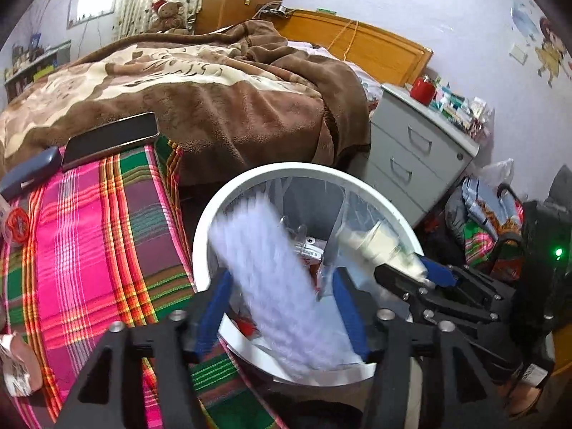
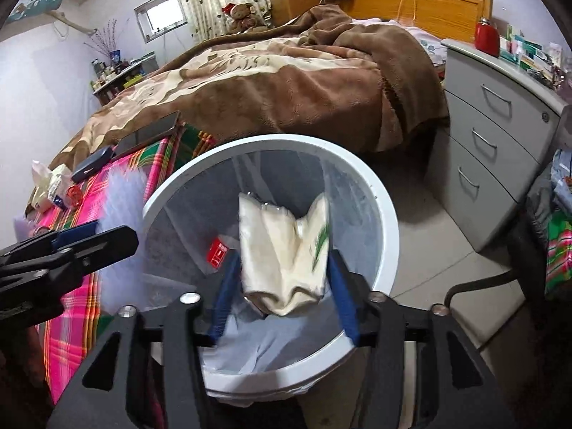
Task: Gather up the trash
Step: 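Open both tools to drop the bag and foam net into the wastebasket, then move both tools back over the trash on the cloth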
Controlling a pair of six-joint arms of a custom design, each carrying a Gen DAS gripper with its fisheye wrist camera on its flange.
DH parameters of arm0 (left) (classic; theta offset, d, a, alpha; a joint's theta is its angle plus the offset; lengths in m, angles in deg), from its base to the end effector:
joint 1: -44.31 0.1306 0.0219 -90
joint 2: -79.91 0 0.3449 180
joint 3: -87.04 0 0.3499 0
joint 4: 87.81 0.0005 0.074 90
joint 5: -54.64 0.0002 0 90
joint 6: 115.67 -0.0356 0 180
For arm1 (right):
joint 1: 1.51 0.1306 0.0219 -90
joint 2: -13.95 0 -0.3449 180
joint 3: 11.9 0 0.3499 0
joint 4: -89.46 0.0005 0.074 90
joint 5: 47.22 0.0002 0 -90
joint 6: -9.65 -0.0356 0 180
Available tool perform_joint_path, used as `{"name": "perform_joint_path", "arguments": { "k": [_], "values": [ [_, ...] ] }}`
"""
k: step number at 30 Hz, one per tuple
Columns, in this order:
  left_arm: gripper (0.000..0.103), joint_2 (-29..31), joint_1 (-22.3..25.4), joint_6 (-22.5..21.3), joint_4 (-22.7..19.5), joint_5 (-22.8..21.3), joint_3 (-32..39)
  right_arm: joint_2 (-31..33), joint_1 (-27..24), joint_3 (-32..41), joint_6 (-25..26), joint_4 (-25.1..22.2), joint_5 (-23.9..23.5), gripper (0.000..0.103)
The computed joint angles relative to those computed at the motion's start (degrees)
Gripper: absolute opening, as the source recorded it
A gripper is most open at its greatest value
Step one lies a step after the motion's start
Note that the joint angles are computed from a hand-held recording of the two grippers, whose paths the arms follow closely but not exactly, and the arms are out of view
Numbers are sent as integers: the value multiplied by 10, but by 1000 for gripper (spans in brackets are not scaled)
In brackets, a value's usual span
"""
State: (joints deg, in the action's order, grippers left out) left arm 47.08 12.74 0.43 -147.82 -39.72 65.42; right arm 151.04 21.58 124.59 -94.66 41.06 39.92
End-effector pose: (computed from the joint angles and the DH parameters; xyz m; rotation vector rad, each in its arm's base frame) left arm 0.6205 -0.3787 0.3031 0.0820 2.4512 -0.3628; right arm 0.6399 0.2742 0.2789 -0.2109 2.4472 0.3525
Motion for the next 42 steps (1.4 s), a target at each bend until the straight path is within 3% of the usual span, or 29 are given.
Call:
{"name": "perform_joint_path", "arguments": {
  "k": [4,8,15,23,28,32,42],
  "values": [
    [60,-10,0,3,0,-11,-16,2,-1,3,-2,-2,2,60],
    [60,-58,0,10,52,-11,-99,-4,-1,-6,-7,6,0,61],
    [60,-116,1,22,89,-27,-189,-20,5,-26,-16,28,-4,60],
    [60,-230,2,44,178,-76,-364,-39,20,-50,-19,57,-11,61],
    [60,-294,8,57,212,-99,-453,-48,36,-54,-7,74,-18,60],
    [60,-337,11,60,225,-137,-507,-50,48,-52,3,84,-29,60],
    [60,-437,42,94,258,-157,-639,-21,83,-7,31,69,-54,60]
  ]
}}
